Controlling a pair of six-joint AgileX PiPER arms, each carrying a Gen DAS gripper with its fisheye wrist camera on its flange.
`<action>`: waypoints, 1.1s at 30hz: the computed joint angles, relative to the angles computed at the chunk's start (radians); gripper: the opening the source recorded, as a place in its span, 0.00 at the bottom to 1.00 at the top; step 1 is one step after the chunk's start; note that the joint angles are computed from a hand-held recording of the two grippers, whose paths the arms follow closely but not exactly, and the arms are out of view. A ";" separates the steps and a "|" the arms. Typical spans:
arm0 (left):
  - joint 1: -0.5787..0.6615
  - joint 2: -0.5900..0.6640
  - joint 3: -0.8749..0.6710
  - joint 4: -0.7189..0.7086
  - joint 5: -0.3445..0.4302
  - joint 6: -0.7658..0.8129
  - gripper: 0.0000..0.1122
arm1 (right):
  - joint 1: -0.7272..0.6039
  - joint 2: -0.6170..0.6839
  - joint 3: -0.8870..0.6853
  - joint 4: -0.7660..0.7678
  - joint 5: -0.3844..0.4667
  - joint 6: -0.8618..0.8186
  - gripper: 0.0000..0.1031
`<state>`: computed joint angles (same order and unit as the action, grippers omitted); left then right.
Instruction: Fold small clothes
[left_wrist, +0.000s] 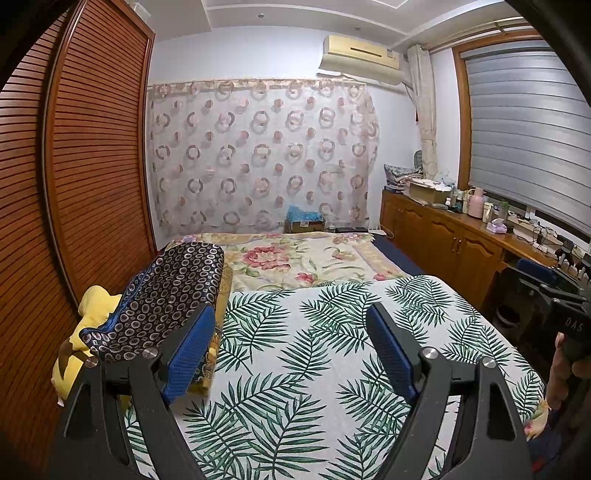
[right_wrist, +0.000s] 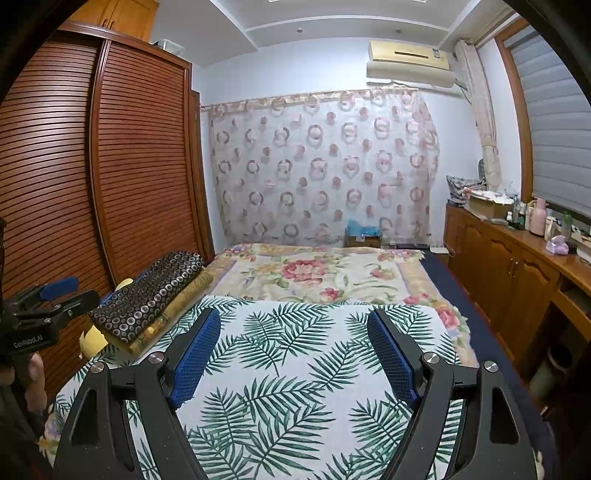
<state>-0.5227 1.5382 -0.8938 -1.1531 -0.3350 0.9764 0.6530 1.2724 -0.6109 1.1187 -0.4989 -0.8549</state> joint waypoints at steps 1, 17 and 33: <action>-0.001 0.000 0.000 -0.002 -0.001 0.001 0.75 | -0.003 -0.002 0.002 -0.003 0.002 0.002 0.81; 0.006 -0.003 0.000 0.000 0.006 0.004 0.75 | -0.027 -0.011 0.017 -0.048 0.021 0.037 0.81; 0.007 0.000 0.001 0.011 0.004 -0.006 0.75 | -0.038 -0.018 0.023 -0.063 0.034 0.047 0.81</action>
